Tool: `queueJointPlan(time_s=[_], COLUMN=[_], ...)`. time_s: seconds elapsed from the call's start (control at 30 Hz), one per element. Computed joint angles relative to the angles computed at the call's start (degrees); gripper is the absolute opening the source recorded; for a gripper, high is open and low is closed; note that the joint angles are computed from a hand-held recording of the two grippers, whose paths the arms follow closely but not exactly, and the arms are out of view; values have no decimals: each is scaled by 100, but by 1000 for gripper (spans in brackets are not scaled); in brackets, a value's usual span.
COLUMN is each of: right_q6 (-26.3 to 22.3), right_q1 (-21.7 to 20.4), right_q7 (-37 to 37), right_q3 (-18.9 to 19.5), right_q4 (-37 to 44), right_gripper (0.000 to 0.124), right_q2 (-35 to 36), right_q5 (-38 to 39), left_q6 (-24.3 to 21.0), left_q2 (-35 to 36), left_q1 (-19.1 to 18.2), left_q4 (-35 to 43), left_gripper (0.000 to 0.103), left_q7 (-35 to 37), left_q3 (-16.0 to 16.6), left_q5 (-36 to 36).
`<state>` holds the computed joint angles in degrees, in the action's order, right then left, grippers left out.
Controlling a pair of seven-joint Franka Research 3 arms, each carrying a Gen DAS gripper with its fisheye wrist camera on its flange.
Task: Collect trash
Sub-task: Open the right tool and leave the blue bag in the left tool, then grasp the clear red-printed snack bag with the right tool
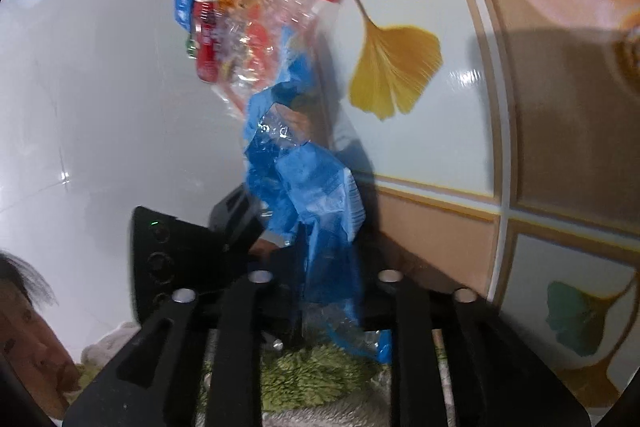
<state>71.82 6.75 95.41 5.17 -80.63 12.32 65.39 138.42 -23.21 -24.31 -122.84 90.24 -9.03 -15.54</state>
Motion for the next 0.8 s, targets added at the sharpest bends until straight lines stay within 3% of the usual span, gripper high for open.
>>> queueJointPlan(time_s=[0.1,0.17,0.37,0.57,0.8], right_q6=[-14,-6,546,1159,1172], right_q1=[-33,-69,-137,99,395], right_q7=[-173,-244,-327,-460,-180], right_q3=[-30,-46,-61,146,523], right_q4=[329,549,932,1748,3089], right_gripper=[61,67,67,67,57], right_q2=[58,110,251,809,1858], right_q5=[-165,-277,-532,-1022,-1595], left_q6=[15,9,65,68,174], left_q2=[12,12,-44,-80,-151], left_q1=[10,14,-6,-38,-84], left_q4=[3,4,-73,-110,-225], left_gripper=[35,33,29,27,26], left_q7=[-14,-20,-15,30,108], left_q3=[-10,-17,4,45,121], left_q5=[16,35,0,-71,-238])
